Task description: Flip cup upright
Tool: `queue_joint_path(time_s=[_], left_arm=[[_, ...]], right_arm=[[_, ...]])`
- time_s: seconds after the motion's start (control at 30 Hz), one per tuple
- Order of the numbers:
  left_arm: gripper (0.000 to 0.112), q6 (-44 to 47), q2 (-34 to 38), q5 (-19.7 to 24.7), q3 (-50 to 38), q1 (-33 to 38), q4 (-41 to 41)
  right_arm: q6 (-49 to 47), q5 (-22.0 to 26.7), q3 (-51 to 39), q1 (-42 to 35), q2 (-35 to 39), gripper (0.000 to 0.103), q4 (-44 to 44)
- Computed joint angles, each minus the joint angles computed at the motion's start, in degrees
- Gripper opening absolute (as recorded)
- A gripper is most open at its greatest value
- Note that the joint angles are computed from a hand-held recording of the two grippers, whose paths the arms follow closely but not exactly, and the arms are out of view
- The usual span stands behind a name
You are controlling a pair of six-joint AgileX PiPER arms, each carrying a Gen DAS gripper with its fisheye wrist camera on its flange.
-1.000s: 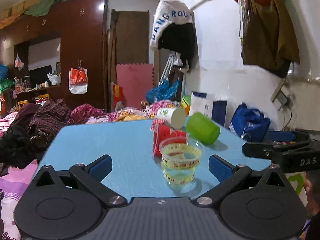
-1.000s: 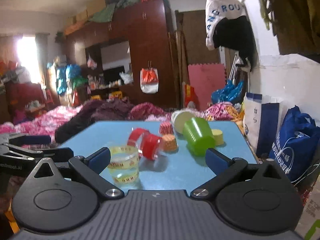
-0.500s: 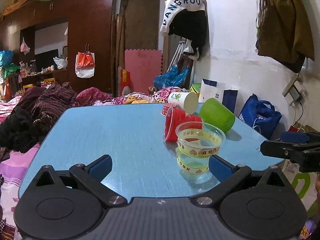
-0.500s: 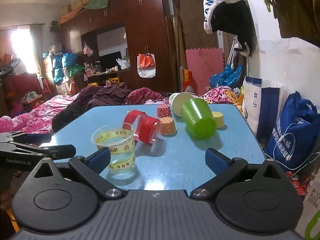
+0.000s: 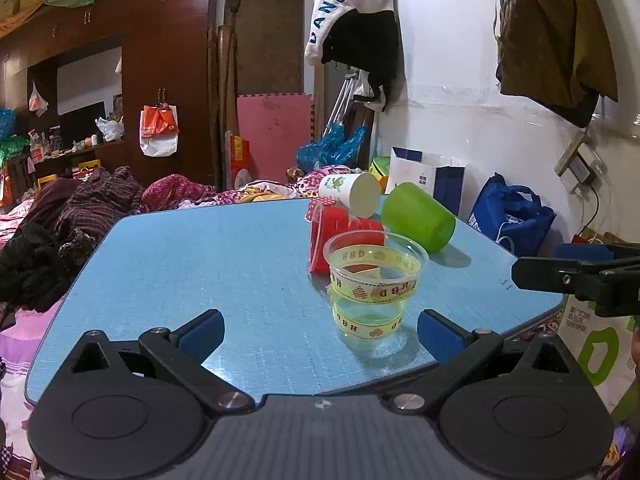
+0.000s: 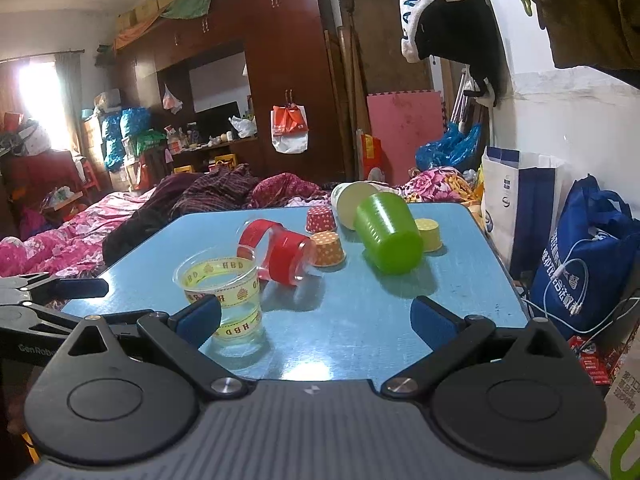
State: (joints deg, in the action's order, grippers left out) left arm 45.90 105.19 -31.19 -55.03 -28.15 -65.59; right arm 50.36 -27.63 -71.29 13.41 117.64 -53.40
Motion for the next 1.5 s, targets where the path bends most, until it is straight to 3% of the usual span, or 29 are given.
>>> queue_joint_path(time_s=[1.5], left_arm=[[0.103, 0.4, 0.1, 0.3, -0.3, -0.6, -0.1]], right_arm=[[1.2, -1.1, -0.4, -0.6, 0.0, 0.102, -3.5]])
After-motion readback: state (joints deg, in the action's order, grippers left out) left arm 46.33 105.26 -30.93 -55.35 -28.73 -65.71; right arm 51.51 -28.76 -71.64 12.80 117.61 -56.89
